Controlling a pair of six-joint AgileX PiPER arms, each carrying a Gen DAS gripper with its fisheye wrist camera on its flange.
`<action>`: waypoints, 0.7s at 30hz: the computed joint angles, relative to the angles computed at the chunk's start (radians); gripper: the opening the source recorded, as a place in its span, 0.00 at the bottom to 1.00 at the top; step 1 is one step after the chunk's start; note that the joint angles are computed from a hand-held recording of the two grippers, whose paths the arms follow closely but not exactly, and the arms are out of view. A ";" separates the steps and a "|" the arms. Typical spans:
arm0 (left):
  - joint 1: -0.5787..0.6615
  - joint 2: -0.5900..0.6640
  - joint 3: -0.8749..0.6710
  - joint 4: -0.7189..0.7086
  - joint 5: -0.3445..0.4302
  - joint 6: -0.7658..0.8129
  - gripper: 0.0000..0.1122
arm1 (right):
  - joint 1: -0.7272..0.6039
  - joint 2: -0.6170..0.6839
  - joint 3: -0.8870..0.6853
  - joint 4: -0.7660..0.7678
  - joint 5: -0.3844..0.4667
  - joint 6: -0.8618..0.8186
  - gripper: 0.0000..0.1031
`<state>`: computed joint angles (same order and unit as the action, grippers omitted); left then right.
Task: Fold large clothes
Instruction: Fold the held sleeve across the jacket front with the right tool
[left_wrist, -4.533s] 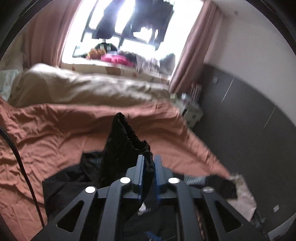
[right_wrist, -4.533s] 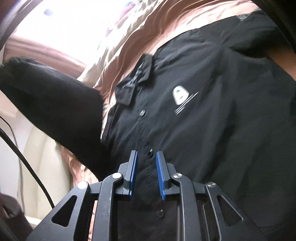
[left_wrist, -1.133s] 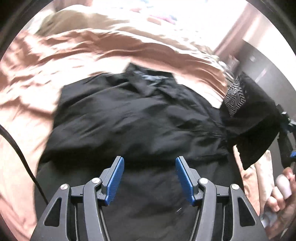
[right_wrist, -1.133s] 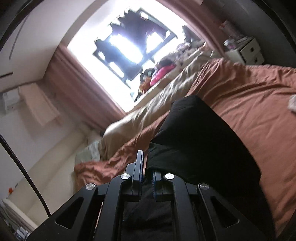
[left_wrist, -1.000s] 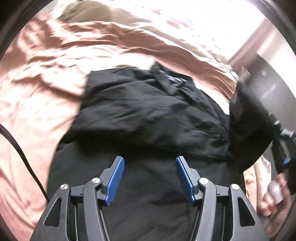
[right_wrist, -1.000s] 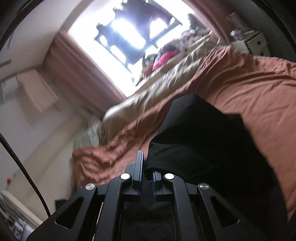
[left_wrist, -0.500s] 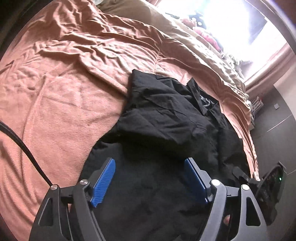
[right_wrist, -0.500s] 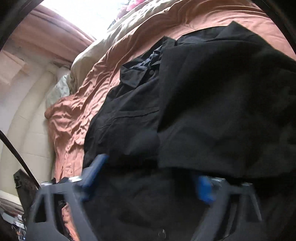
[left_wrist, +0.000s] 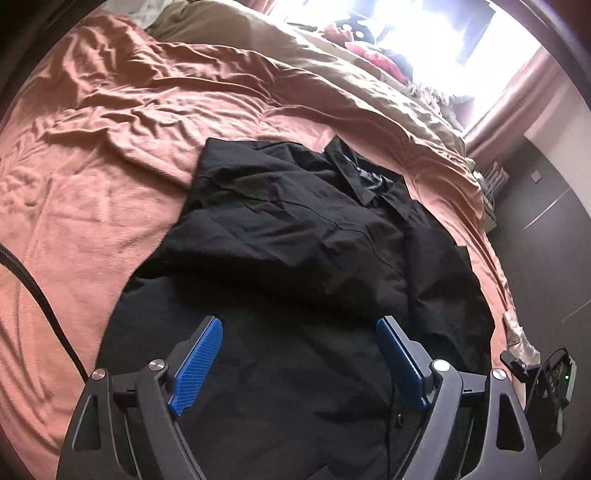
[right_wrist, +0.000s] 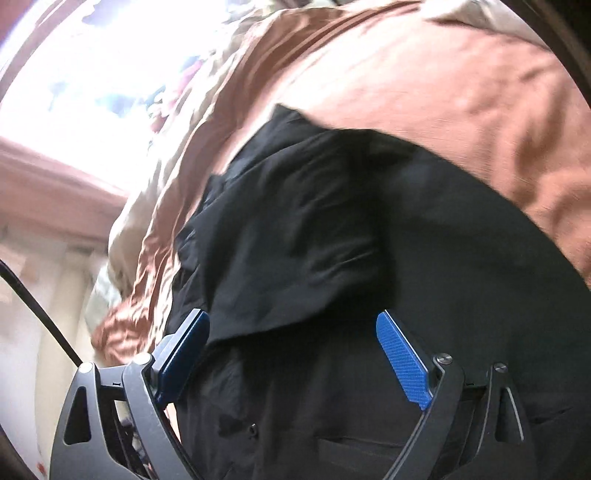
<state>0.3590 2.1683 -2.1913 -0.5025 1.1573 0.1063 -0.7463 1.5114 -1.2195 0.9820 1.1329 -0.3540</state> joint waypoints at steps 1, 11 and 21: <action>-0.005 -0.004 0.009 0.000 -0.007 0.006 0.77 | -0.007 0.008 0.001 0.012 0.000 -0.006 0.86; 0.045 -0.007 -0.001 -0.019 -0.018 -0.013 0.77 | 0.007 -0.054 0.147 0.122 -0.092 -0.169 0.12; 0.136 0.016 -0.077 -0.075 0.016 -0.036 0.77 | 0.380 -0.237 0.022 0.012 -0.259 -0.095 0.08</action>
